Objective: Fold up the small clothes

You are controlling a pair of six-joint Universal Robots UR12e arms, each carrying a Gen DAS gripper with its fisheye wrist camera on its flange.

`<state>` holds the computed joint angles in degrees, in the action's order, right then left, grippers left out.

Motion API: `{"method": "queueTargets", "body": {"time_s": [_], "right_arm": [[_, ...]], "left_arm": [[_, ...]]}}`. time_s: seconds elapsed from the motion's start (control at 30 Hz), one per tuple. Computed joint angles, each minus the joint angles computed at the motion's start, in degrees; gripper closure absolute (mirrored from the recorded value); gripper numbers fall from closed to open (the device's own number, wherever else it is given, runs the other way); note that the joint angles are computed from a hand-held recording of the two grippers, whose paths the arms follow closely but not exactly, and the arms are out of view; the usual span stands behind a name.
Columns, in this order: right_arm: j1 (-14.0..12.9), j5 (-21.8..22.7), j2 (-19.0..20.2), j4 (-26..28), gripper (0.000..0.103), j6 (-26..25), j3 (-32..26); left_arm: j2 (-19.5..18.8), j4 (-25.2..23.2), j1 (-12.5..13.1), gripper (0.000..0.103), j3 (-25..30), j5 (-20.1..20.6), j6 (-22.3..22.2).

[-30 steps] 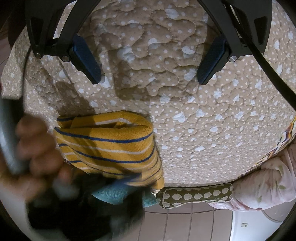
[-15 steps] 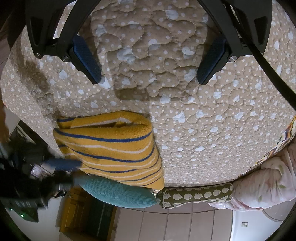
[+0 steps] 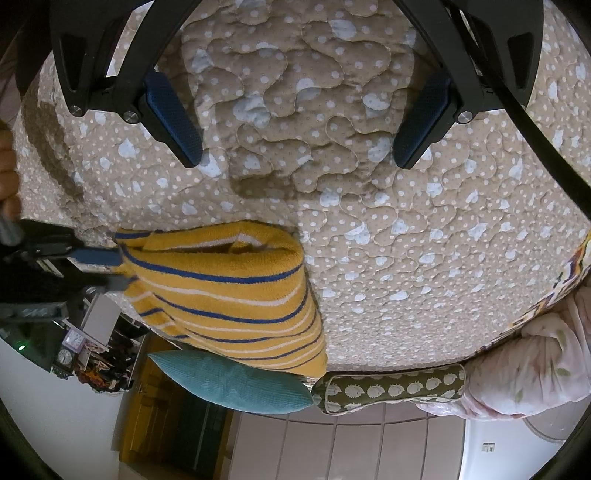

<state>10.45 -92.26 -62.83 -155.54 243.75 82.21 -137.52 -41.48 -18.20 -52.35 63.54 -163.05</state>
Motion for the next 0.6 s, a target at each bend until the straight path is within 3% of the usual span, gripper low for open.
{"method": "queueTargets", "body": {"time_s": [0.23, 0.33, 0.43, 0.6], "right_arm": [[1.80, -4.97, 0.94, -1.29, 0.063, -5.58, -4.29], [1.83, -3.85, 3.44, 0.28, 0.063, -6.87, -7.56], [1.68, -0.77, 5.70, 2.52, 0.063, -4.28, -8.72], [2.48, -0.89, 5.19, -1.84, 0.063, -3.74, -5.68]], "left_arm": [[0.05, 0.28, -0.12, 0.000, -0.18, 0.13, -0.11], [0.04, 0.31, -0.15, 0.000, -0.18, 0.03, -0.24], [0.02, 0.21, -0.02, 0.001, -0.15, -0.49, -0.36], [0.11, 0.29, 0.03, 0.001, -0.26, -0.41, -0.22]]}}
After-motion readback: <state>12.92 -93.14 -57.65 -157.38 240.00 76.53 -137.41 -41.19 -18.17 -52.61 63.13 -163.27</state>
